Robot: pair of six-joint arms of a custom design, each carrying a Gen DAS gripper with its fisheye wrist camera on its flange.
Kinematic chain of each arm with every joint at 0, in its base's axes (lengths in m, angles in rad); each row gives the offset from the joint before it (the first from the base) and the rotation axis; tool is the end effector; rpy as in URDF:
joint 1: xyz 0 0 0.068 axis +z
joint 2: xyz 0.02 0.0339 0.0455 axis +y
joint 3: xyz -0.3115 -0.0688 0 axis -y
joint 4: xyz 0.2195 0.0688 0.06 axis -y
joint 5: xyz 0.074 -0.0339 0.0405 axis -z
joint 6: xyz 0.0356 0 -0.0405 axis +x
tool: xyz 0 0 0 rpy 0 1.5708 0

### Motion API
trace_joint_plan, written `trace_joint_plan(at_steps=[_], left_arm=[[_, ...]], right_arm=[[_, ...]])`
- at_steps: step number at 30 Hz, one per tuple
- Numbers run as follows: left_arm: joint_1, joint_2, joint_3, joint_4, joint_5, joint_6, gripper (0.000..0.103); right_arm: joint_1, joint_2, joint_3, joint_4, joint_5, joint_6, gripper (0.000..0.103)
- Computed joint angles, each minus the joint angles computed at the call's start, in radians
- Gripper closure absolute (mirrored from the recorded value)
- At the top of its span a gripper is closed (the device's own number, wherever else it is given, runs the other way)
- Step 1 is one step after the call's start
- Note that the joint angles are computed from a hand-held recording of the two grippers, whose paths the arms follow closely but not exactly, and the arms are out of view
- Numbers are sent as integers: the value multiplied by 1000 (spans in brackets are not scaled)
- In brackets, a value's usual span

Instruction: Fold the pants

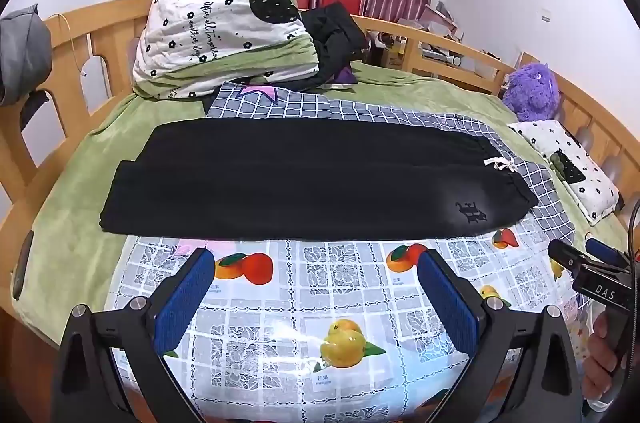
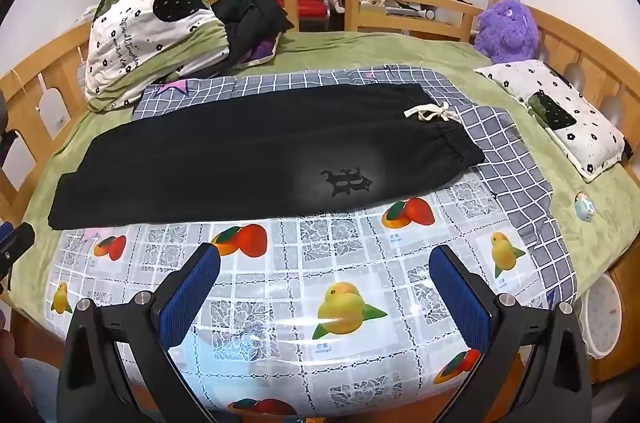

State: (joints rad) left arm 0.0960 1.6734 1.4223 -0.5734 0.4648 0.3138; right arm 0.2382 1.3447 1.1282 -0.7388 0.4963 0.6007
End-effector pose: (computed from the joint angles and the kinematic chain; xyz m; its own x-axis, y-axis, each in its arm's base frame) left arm 0.3512 0.0178 0.3492 -0.6281 0.2167 -0.7474 0.4322 0.8958 -0.1035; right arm 0.2355 0.0397 0.3425 -0.6208 0.3607 -0.6960 0.4977 0.8673 0.0056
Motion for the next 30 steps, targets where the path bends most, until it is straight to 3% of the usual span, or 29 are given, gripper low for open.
trace_joint_plan(at_steps=[30], left_arm=[[17,10,12,-12,14,12,1]], right_arm=[[-12,-4,-5,4,-18,2,1]])
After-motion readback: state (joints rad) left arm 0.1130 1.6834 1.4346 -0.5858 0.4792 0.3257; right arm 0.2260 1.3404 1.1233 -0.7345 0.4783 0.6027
